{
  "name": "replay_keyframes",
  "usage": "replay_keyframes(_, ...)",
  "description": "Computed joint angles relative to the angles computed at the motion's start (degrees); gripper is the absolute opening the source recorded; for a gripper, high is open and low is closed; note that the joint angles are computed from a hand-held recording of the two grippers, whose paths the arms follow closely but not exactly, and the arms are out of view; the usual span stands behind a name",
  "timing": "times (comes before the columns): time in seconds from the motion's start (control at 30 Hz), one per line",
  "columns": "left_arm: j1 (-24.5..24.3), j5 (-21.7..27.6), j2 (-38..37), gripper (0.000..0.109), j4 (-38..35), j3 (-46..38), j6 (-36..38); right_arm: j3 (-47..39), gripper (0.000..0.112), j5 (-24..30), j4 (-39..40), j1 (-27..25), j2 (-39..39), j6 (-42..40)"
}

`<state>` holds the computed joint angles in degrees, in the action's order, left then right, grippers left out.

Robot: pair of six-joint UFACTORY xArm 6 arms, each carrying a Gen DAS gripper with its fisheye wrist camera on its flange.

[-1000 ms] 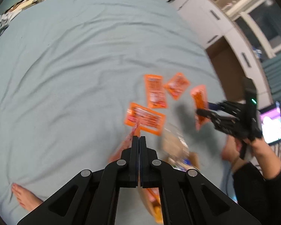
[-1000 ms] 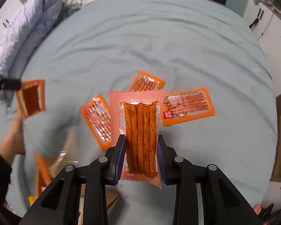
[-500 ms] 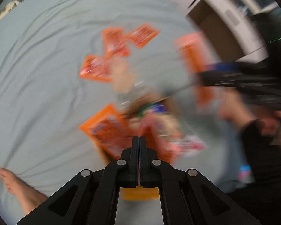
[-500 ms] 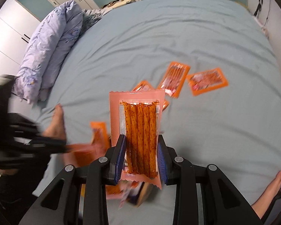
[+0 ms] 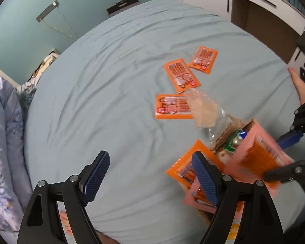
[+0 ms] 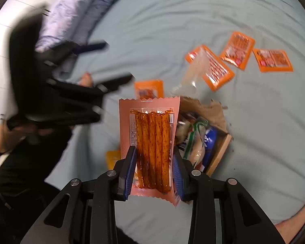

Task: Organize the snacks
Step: 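Carry the pink pack into the cardboard box and open the right gripper, then grasp an orange sausage packet on the bed with the right gripper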

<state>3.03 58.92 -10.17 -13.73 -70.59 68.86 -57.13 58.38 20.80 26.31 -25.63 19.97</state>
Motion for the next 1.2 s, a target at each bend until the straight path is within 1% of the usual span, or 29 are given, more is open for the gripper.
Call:
replay_keyframes(0.03, -0.15, -0.27, 0.15, 0.084, 0.51, 0.29, -0.11, -0.22, 0.036, 0.53, -1.24, 0.05, 0.81, 1.21)
replay_keyframes(0.07, -0.25, -0.31, 0.29, 0.084, 1.48, 0.56, -0.39, -0.84, 0.045, 1.69, -2.66, -0.09, 1.93, 2.29)
replay_keyframes(0.1, -0.77, -0.74, 0.30, 0.084, 2.19, 1.12, -1.04, -1.04, 0.061, 2.31, -3.20, -0.51, 2.41, 2.56)
replay_keyframes(0.17, -0.86, -0.70, 0.10, 0.084, 2.78, 1.64, -1.26, -0.55, 0.074, 1.56, -3.37, -1.45, 2.09, 3.19)
replay_keyframes(0.23, -0.33, -0.55, -0.16, 0.084, 2.55, 1.57, -0.85, -0.06, 0.074, 0.70, -1.63, -3.50, 1.42, 3.12)
replay_keyframes(0.27, -0.19, -0.68, -0.15, 0.084, 2.52, 1.42, -1.11, 0.89, 0.074, -0.67, -1.21, -4.68, 0.41, 4.02)
replay_keyframes(0.3, -0.15, -0.72, 0.16, 0.084, 2.60, 0.98, -1.87, 2.23, 0.074, -2.24, -1.83, -4.89, -0.71, 5.38)
replay_keyframes(0.37, 0.27, 1.27, 1.56, 0.084, 2.67, -1.45, -3.80, 4.87, 0.074, -4.47, -6.45, -6.82, -3.05, 10.05)
replay_keyframes(0.47, 0.41, 3.31, 3.74, 0.084, 2.93, -3.94, -7.00, 6.61, 0.074, -2.30, -12.40, -9.64, -3.74, 15.53)
replay_keyframes(0.57, 1.03, 5.36, 5.25, 0.084, 2.62, -6.11, -8.53, 8.15, 0.074, 0.32, -11.81, -12.11, -3.09, 16.73)
replay_keyframes(0.67, 1.16, 5.55, 5.77, 0.084, 2.76, -6.58, -9.34, 8.15, 0.074, 2.12, -11.70, -13.42, -2.02, 16.37)
replay_keyframes(0.73, 1.07, 5.44, 5.84, 0.084, 3.12, -6.55, -9.79, 7.82, 0.074, 2.14, -12.50, -13.76, -1.26, 15.87)
replay_keyframes(0.87, 0.93, 5.51, 5.74, 0.084, 3.42, -6.44, -10.04, 8.33, 0.074, 0.98, -14.50, -12.51, -1.40, 16.10)
replay_keyframes(1.0, 0.75, 5.10, 5.37, 0.084, 3.54, -5.91, -10.26, 7.37, 0.074, 2.92, -14.95, -11.50, -1.85, 16.18)
replay_keyframes(1.2, 0.74, 5.28, 5.68, 0.084, 4.12, -6.33, -10.84, 7.94, 0.074, 3.25, -16.26, -11.82, -2.84, 17.03)
